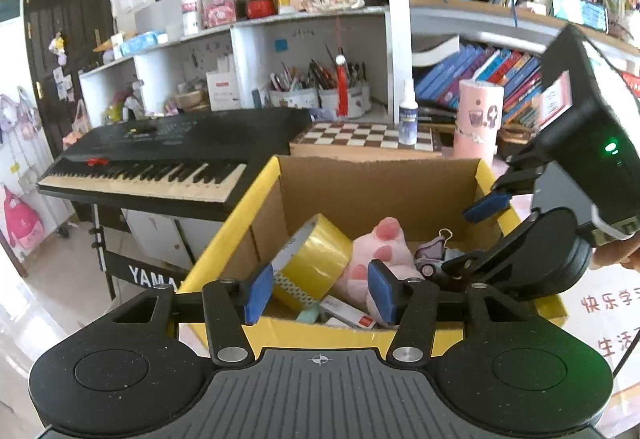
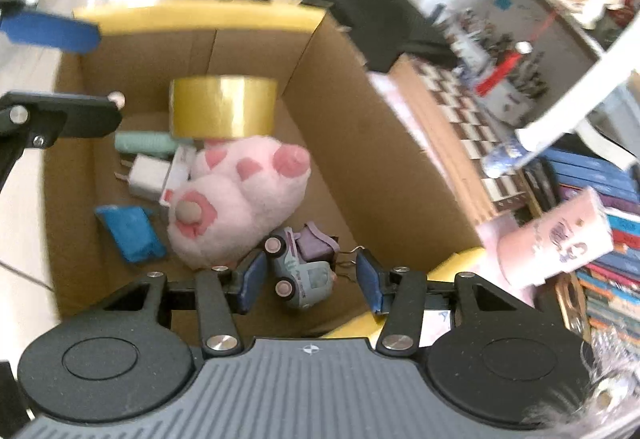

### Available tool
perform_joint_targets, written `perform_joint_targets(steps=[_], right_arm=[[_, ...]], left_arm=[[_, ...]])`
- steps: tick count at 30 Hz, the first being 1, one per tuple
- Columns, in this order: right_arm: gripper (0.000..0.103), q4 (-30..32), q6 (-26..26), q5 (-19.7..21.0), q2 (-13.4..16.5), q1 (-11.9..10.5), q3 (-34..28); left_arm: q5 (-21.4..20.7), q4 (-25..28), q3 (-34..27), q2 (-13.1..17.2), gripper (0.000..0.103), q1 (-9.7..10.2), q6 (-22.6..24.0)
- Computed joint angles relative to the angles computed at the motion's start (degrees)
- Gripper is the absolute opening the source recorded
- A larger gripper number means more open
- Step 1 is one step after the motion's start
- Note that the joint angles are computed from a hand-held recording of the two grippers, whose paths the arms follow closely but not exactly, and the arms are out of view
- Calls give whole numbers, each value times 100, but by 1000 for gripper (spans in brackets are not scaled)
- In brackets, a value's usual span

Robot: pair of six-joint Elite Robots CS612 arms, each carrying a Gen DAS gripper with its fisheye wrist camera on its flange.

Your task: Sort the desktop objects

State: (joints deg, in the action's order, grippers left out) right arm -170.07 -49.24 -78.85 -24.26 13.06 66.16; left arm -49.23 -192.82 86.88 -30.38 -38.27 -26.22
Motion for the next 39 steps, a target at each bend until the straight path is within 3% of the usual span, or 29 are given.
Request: perform_joint_targets(steps=[7,11,14,20,25,35,39], right_arm=[[50,-1372,1305,262,-325,-107,840],[50,-2177,2221,138,-514,-126,1386],[50,-2802,2763,-153,-623,-100,1783],[50,-3808,3900,-711,-801,-35,2500],[51,-4542,4434,-1217,-897,19,3003],[65,-5042,5477,-2368,-1046,148,3762],[73,-5210,5635,-2669,-1032,215,3956]], left_arm=[[78,-613,414,-133,61,-117,141],[59,-876,623,-192,63,-164,301],[69,-1101,803,-244,69,-207,364],[48,-1497,1127,-331,69,-311,493],[-91,-1807,1325,-370,69,-401,538],[-263,-2067,1530,-389,78,-603,633],[-238,-2074,1603,-387,81,-684,603]])
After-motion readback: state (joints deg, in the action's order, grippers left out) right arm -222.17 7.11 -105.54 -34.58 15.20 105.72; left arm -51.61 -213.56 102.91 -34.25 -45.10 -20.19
